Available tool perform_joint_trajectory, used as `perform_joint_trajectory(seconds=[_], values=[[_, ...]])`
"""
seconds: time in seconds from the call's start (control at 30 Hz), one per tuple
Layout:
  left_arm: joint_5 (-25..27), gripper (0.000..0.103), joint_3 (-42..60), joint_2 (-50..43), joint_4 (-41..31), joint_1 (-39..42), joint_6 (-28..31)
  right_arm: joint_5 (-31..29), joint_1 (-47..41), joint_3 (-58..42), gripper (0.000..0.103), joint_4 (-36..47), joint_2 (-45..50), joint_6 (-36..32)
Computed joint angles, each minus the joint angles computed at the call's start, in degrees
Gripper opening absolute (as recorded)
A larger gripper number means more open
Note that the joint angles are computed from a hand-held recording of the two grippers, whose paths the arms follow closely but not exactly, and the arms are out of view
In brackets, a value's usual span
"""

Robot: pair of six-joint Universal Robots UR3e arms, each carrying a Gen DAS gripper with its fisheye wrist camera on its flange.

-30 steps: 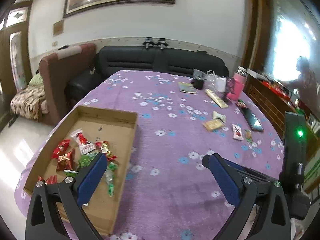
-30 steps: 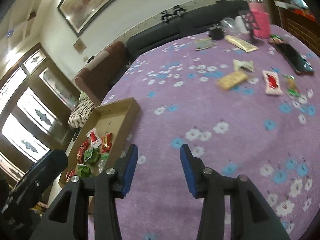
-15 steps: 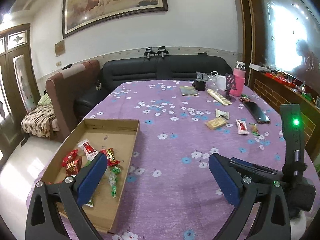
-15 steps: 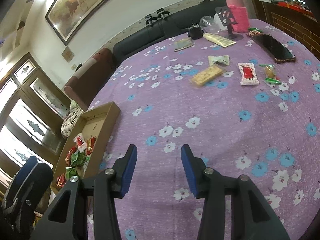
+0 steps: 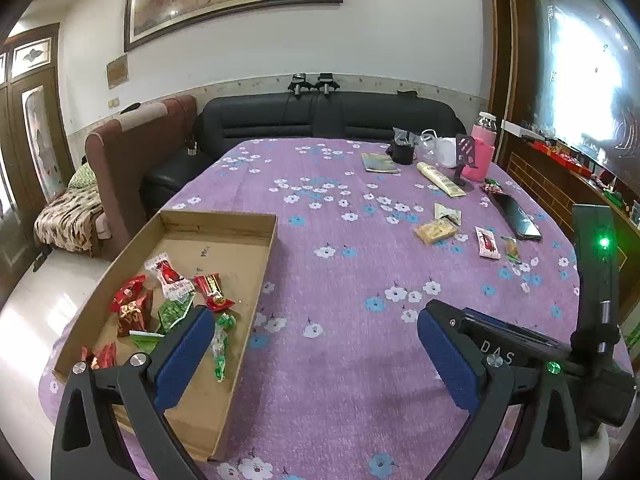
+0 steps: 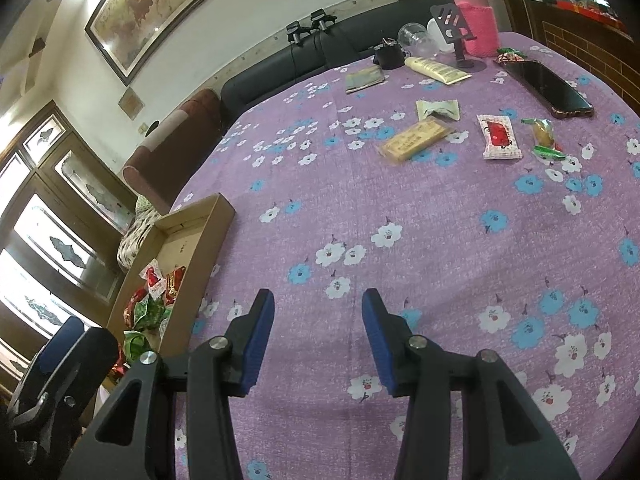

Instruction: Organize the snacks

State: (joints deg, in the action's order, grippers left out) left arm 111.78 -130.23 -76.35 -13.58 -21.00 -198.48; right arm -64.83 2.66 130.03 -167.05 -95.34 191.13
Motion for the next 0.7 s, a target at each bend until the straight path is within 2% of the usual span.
perform_joint_trajectory(seconds=[0.7], values=[[-3.50, 0.102, 0.54, -0.95, -2.09, 1.58, 0.41, 0.20, -0.40, 0.46, 0.045, -0.11, 0.32, 0.02]])
